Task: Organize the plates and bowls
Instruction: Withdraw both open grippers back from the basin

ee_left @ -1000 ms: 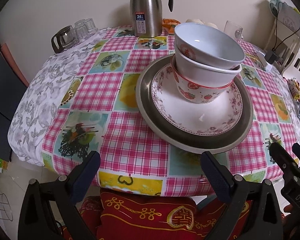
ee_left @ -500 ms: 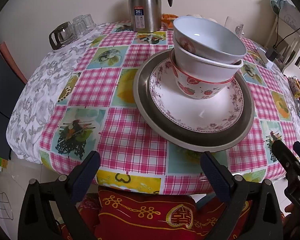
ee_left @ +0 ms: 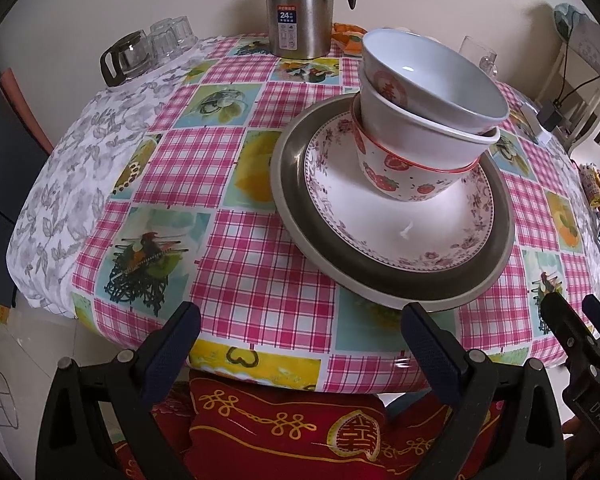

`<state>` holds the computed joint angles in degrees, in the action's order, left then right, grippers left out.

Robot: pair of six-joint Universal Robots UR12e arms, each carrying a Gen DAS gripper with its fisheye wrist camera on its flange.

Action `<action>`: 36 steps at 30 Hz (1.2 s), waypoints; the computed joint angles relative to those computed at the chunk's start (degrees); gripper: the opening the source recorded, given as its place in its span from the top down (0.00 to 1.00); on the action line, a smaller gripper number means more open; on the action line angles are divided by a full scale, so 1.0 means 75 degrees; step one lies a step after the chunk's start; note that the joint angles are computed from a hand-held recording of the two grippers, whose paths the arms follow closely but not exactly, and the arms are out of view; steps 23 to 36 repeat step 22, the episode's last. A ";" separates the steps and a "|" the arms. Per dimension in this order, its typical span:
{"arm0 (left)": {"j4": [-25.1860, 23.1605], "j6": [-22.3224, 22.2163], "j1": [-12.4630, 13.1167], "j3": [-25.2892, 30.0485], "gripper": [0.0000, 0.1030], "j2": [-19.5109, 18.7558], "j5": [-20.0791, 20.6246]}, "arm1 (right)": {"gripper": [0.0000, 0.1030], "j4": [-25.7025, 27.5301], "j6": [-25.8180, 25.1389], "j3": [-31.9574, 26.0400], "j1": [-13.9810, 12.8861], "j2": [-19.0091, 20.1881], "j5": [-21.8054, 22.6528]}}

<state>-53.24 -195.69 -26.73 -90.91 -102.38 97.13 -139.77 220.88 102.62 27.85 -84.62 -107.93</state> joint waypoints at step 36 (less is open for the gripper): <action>0.0160 -0.0073 -0.0011 -0.0029 0.03 -0.0014 0.0163 | 0.00 0.0004 -0.0021 0.0038 -0.0038 0.0010 0.0068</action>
